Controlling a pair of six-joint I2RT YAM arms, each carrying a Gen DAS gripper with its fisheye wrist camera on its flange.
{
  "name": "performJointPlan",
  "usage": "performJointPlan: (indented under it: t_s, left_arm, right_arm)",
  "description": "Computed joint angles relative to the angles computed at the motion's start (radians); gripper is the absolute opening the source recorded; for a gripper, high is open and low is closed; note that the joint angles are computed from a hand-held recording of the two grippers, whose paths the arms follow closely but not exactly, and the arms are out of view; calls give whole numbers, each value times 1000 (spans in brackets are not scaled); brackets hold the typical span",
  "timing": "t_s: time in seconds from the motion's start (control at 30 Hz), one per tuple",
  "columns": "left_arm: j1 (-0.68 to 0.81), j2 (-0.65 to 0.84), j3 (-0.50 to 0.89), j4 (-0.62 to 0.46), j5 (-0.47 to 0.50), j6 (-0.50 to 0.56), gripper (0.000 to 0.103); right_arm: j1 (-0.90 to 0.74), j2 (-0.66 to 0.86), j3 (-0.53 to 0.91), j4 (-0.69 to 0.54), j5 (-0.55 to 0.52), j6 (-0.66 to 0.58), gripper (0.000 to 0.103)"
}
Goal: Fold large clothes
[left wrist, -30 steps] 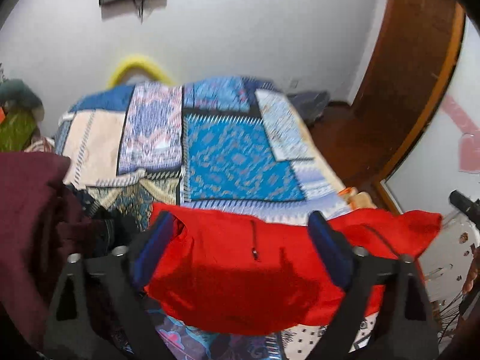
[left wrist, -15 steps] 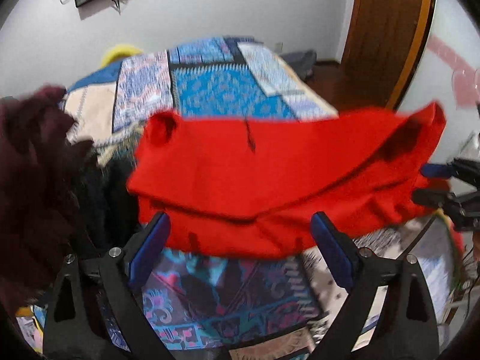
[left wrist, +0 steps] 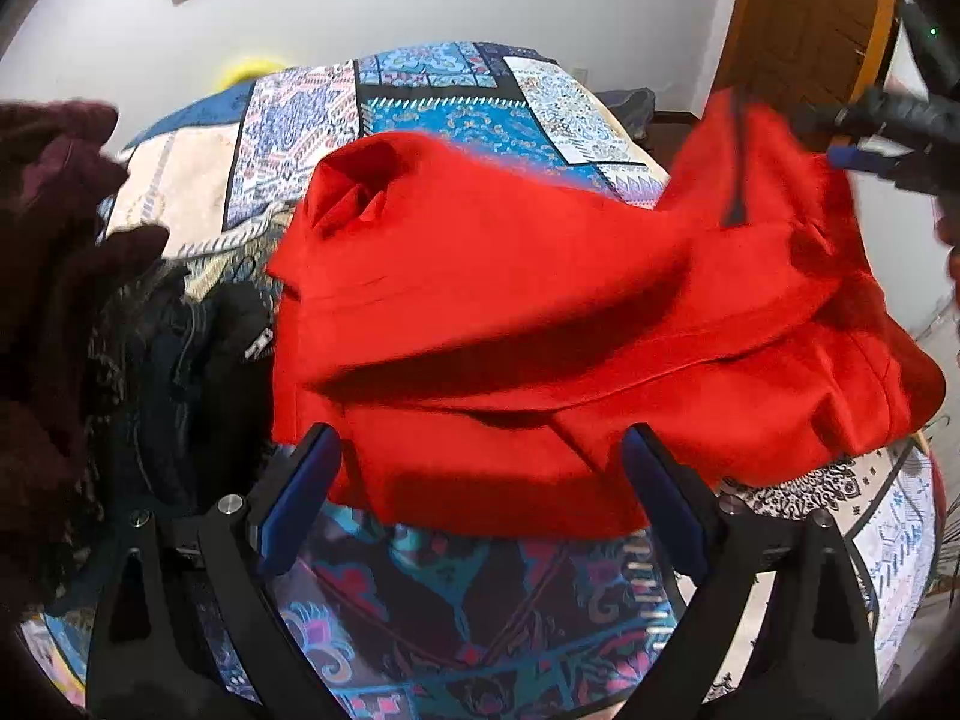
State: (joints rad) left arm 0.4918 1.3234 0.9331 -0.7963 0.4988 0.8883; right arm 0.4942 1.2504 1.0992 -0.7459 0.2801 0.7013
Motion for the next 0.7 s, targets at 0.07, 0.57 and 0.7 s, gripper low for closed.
performJointPlan:
  t_s: [0.07,0.57,0.7]
  left_arm:
    - [-29,-16,-20,53,-26,-24,95]
    - [-384,292,186,360,-465,-349,95]
    - [-345,431,348,333,-546,-489,95]
  right_arm:
    - [4,-68,-35,17,-24,20,69]
    - [220,-324,-245,-224,145,133,69]
    - [283,-409,-285,-310,187,226,69]
